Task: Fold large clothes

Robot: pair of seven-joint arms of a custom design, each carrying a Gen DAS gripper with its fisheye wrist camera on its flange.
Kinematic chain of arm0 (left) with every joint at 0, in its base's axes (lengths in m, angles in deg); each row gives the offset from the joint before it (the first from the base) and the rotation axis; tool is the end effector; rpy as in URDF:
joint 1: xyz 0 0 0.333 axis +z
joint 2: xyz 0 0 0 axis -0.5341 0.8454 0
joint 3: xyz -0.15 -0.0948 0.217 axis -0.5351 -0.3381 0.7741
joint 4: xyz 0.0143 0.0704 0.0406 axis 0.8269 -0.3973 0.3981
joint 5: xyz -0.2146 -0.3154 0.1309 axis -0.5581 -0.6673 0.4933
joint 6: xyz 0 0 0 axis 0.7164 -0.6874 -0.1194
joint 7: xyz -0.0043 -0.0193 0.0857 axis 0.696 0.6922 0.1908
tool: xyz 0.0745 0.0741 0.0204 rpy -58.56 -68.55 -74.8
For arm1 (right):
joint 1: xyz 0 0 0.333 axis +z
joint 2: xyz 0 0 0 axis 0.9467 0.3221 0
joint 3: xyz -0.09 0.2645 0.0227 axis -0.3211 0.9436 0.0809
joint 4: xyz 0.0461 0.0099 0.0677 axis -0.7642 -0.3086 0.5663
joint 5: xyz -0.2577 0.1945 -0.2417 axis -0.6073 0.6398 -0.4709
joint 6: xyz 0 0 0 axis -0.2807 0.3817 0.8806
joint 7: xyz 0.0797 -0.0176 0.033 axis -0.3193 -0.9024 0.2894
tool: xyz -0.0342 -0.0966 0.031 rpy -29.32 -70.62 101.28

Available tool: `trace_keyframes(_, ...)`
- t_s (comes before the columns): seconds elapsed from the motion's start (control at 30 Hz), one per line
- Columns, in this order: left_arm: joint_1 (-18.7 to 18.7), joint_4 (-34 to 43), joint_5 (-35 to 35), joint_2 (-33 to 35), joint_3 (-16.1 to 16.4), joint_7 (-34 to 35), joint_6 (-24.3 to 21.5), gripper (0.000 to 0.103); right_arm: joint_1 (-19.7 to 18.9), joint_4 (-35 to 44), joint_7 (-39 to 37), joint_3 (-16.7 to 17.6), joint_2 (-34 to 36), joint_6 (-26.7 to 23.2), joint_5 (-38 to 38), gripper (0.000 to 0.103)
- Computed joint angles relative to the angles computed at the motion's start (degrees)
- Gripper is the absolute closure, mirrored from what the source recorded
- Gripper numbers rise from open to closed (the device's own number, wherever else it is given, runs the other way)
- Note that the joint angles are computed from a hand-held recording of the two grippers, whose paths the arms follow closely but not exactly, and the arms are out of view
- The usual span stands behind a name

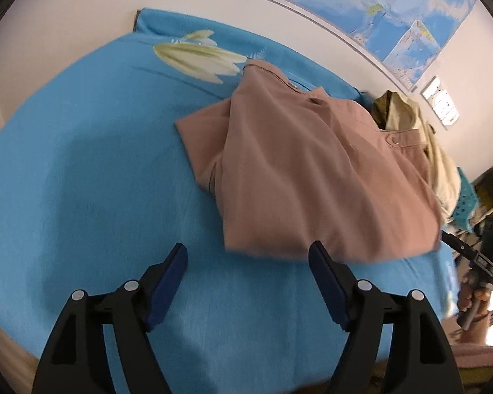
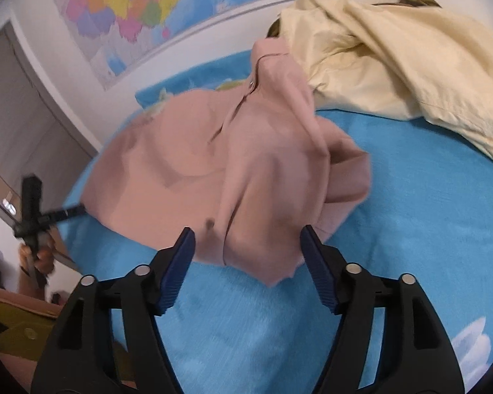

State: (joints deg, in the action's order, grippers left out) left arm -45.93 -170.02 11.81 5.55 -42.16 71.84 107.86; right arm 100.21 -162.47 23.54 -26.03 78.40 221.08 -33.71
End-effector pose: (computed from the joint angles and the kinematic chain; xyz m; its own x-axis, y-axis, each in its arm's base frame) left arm 0.4280 -0.1228 0.5124 -0.0266 -0.9155 0.4015 -0.8368 -0.1993 -0.5099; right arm 0.4669 0.3408 0.5180 0.3299 -0.8518 -0.4069 -0.7787 -0.0019 -0.6274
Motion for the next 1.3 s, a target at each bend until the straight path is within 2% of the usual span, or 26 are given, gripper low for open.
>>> trace_keyframes(0.1, -3.1, -1.9, -4.2, -2.5, 2.3, 2.5, -0.4, 0.027, 2.1, -2.7, -5.1, -2.2, -2.4, 0.2, 10.4, 0.028)
trace_keyframes(0.13, -5.2, -2.4, -7.1, -3.1, 4.0, 4.7, -0.6, 0.027, 2.6, -3.4, -6.7, -2.7, -3.0, 0.3, 13.4, 0.026)
trace_keyframes(0.2, -7.2, -2.2, -10.6, -2.8, 5.0, 7.3, -0.5, 0.026, 3.2, -4.7, -8.2, -3.4, -3.9, 0.7, 17.7, 0.024)
trace_keyframes(0.3, -7.4, -0.8, -12.2, -0.6, 3.5, 9.1, 1.0, 0.017, 4.9, -5.3, -13.4, -5.3, -4.0, 1.0, 27.5, 0.019)
trace_keyframes(0.47, -7.8, 3.3, -15.6, 4.6, 3.1, 11.9, 2.7, 0.009, 4.0, -2.3, -18.6, -4.7, -0.7, 0.3, 35.4, 0.017)
trace_keyframes(0.53, -7.5, 4.7, -16.9, 6.4, 2.6, 12.7, 3.7, 0.007, 3.1, -0.6, -20.1, -3.8, 0.9, 0.4, 36.4, 0.017)
trace_keyframes(0.67, -5.7, 6.1, -15.3, 8.5, 0.1, 11.3, 5.7, 0.007, 1.0, 3.6, -21.3, -1.9, 4.6, 0.0, 35.8, 0.01)
trace_keyframes(0.77, -4.8, 7.2, -13.6, 9.8, -1.1, 9.1, 6.3, 0.007, -0.3, 6.8, -20.1, -0.7, 7.3, -0.6, 33.3, 0.009)
trace_keyframes(0.97, -2.2, 10.5, -5.8, 12.5, -3.9, 3.0, 4.7, 0.007, -2.3, 12.3, -18.0, 1.3, 11.7, -2.9, 27.3, 0.009)
trace_keyframes(1.3, -2.1, 12.4, -2.7, 14.2, -3.8, 1.6, 3.4, 0.007, -4.9, 19.2, -17.8, 3.5, 16.9, -5.8, 26.7, 0.007)
